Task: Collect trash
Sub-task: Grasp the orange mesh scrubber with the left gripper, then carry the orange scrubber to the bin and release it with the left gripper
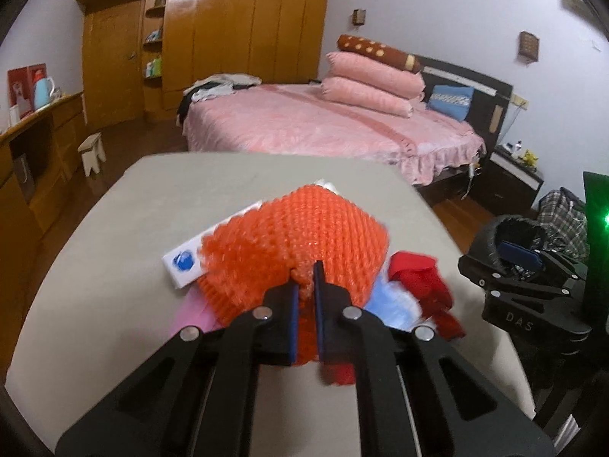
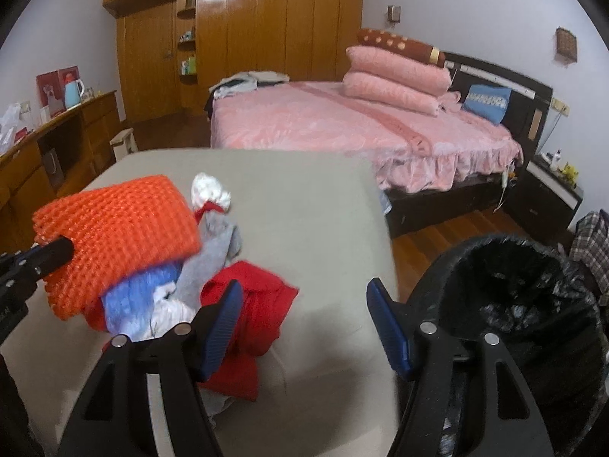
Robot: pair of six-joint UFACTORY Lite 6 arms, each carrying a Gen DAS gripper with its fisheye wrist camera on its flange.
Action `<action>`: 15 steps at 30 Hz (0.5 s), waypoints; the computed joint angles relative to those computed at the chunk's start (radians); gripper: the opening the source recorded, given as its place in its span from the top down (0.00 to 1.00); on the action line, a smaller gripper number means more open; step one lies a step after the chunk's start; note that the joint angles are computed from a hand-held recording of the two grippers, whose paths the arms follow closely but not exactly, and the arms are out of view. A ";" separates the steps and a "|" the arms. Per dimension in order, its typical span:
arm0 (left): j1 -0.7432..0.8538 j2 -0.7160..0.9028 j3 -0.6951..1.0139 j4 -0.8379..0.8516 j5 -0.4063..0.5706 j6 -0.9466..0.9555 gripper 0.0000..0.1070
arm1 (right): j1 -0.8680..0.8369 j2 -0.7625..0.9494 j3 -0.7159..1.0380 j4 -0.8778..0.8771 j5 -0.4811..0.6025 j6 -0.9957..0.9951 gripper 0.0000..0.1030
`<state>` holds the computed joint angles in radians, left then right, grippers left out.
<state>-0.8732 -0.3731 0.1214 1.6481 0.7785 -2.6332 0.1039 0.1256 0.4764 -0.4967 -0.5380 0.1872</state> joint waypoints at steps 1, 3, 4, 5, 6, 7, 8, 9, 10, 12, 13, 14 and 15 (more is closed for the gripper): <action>0.013 0.006 -0.008 0.014 -0.011 -0.022 0.94 | 0.008 0.015 0.001 0.015 -0.005 -0.013 0.36; 0.022 0.007 -0.019 0.024 -0.021 -0.042 0.94 | 0.020 0.048 0.014 0.022 -0.006 -0.016 0.37; 0.024 0.004 -0.024 0.029 -0.024 -0.048 0.94 | 0.029 0.073 0.030 0.024 -0.005 -0.012 0.37; 0.022 0.005 -0.031 0.037 -0.019 -0.058 0.94 | 0.038 0.090 0.038 0.033 -0.008 -0.013 0.37; 0.020 0.006 -0.033 0.038 -0.016 -0.062 0.94 | 0.045 0.111 0.055 0.031 -0.005 -0.007 0.37; 0.023 0.014 -0.034 0.050 -0.013 -0.071 0.94 | 0.054 0.140 0.080 0.038 0.005 -0.010 0.37; 0.023 0.015 -0.038 0.055 -0.010 -0.077 0.94 | 0.065 0.160 0.094 0.055 0.007 -0.022 0.37; 0.024 0.020 -0.040 0.062 -0.008 -0.083 0.94 | 0.072 0.184 0.112 0.061 0.010 -0.027 0.37; 0.031 0.031 -0.040 0.079 -0.011 -0.095 0.94 | 0.080 0.216 0.140 0.062 0.025 -0.027 0.38; 0.041 0.044 -0.038 0.098 -0.018 -0.108 0.94 | 0.086 0.277 0.201 0.003 0.063 0.024 0.48; 0.046 0.054 -0.037 0.109 -0.022 -0.118 0.94 | 0.087 0.294 0.220 -0.031 0.073 0.051 0.62; 0.046 0.056 -0.036 0.110 -0.025 -0.118 0.94 | 0.083 0.306 0.235 -0.086 0.079 0.092 0.68; 0.045 0.056 -0.037 0.109 -0.027 -0.118 0.94 | 0.076 0.313 0.245 -0.172 0.072 0.158 0.79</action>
<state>-0.8280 -0.3168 0.0844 1.7571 0.7518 -2.7512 0.1799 0.4386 0.7215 -0.6692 -0.4660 0.3452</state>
